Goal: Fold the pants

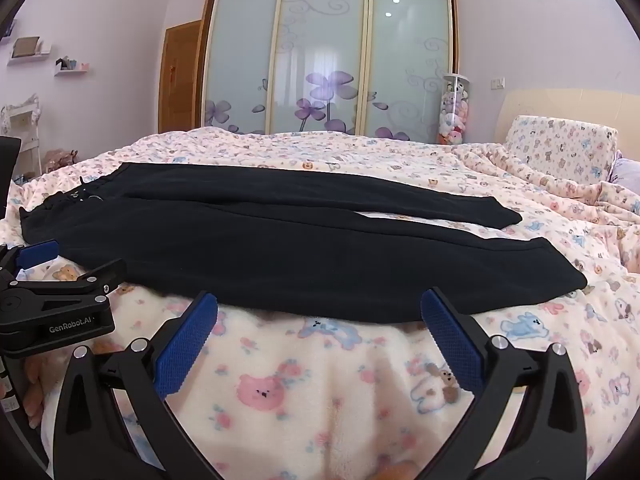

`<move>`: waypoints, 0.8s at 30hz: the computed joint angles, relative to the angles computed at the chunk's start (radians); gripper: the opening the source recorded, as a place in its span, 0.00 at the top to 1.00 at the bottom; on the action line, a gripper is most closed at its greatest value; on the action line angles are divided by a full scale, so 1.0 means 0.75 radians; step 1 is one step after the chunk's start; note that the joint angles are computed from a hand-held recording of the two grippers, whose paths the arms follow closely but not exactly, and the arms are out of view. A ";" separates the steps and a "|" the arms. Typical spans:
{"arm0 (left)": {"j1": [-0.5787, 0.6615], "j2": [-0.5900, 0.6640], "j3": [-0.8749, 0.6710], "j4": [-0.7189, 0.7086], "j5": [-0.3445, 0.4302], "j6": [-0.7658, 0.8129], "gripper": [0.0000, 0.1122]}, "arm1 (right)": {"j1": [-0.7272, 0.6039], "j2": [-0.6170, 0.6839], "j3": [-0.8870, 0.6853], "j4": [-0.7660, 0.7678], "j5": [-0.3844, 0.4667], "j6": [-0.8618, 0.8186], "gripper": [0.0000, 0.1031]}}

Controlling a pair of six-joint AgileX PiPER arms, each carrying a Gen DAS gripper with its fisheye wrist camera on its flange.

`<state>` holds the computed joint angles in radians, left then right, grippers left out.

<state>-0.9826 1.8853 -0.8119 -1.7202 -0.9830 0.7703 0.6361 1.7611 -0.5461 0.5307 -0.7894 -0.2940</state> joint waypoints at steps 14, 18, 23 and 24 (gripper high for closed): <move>0.002 -0.003 0.001 0.000 0.008 0.001 0.10 | 0.008 0.000 -0.005 0.018 0.013 -0.017 0.01; 0.002 -0.003 0.001 -0.001 0.009 0.001 0.10 | 0.009 -0.002 -0.003 0.018 0.012 -0.017 0.01; 0.002 -0.004 0.001 -0.001 0.010 0.001 0.10 | 0.011 0.000 -0.006 0.023 0.013 -0.020 0.01; 0.002 -0.004 0.001 -0.001 0.010 0.001 0.10 | 0.011 0.000 -0.006 0.023 0.013 -0.020 0.01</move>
